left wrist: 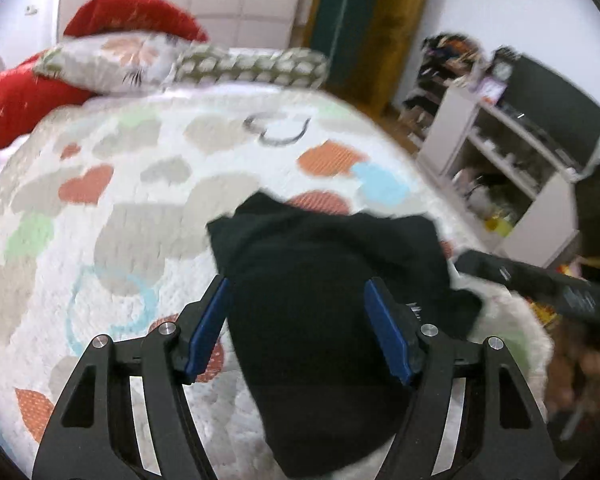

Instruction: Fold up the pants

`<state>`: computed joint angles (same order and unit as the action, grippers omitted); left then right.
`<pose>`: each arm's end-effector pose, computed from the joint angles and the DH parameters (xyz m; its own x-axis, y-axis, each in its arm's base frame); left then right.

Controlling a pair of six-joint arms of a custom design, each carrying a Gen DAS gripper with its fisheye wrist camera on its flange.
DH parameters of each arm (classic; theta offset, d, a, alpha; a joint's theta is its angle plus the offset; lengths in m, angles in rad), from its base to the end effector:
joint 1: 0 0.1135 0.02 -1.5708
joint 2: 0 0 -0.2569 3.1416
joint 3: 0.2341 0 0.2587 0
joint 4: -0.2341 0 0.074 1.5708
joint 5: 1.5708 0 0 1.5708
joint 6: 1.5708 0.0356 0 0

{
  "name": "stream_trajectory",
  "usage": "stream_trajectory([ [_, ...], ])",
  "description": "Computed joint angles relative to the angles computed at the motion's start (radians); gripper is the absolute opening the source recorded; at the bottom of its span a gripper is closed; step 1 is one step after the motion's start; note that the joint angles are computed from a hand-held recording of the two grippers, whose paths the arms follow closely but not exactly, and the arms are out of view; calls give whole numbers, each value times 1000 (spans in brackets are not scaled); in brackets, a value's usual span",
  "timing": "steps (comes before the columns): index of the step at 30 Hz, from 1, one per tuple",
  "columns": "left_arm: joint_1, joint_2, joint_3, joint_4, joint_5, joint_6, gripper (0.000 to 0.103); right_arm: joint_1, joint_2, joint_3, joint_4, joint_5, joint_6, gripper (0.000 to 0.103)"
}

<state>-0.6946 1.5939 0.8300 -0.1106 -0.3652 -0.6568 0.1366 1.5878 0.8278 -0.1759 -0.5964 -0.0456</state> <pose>0.2524 -0.1938 0.1573 -0.7244 -0.1388 -0.6752 -0.0258 0.9843 -0.1746 0.3039 0.0619 0.1572 -0.7766 -0.1448 -0.6131 -0.4786 0.7685 0.4247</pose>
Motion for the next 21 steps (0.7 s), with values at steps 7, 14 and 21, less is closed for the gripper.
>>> stream_trajectory([
  [7, 17, 105, -22, 58, 17, -51, 76, -7, 3, -84, 23, 133, -109, 22],
  [14, -14, 38, -13, -40, -41, -89, 76, -52, -29, -60, 52, 76, -28, 22],
  [21, -55, 51, -6, -68, -100, -114, 76, 64, 70, 13, 113, 164, 41, 22],
])
